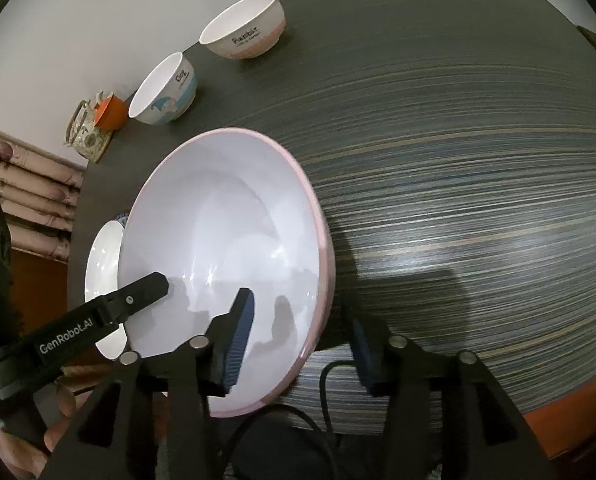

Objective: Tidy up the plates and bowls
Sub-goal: 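Lift the pink bowl with both tools and carry it beside the plate stack, then lower the pink bowl onto the table and open both tools, then move both tools toward the two small white bowls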

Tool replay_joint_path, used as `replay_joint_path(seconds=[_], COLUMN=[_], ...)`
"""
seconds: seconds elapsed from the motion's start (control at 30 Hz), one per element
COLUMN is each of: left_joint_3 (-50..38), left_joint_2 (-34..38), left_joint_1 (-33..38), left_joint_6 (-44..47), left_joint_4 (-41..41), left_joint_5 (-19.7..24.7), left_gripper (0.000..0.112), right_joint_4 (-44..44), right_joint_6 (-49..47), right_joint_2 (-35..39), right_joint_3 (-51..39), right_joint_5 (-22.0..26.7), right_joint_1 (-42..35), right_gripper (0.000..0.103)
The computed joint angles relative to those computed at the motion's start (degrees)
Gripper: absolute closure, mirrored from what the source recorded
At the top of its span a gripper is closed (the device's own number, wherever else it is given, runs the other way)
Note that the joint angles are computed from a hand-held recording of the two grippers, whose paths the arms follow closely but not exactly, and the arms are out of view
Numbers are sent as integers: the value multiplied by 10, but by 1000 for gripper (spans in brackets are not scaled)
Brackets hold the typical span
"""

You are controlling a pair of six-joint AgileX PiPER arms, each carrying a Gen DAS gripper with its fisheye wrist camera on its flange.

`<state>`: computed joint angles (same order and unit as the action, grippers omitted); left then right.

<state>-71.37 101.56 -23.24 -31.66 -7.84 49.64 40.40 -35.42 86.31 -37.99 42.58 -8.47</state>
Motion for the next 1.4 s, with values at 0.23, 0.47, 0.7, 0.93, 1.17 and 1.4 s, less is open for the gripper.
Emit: replay_joint_path(seconds=[0.23, 0.47, 0.7, 0.93, 1.17, 1.4], left_joint_3=[22, 33, 21, 1, -35, -104], left_joint_2=[-28, -62, -80, -85, -80, -30], left_joint_1=[32, 55, 70, 113, 170, 209], left_joint_6=[48, 70, 58, 59, 55, 62], left_joint_4=[-54, -83, -73, -47, -12, -3], left_joint_5=[-7, -4, 9, 29, 53, 71], left_gripper=[97, 95, 95, 94, 88, 88], right_joint_4=[2, 8, 3, -3, -8, -17], right_joint_6=[-2, -5, 11, 12, 8, 28], right_joint_2=[-5, -12, -21, -35, -34, 15], right_joint_3=[-12, -25, -52, -91, -157, -265], right_joint_5=[13, 33, 49, 63, 65, 81], right_joint_1=[-16, -39, -52, -51, -26, 21], right_gripper=[55, 53, 52, 52, 51, 51])
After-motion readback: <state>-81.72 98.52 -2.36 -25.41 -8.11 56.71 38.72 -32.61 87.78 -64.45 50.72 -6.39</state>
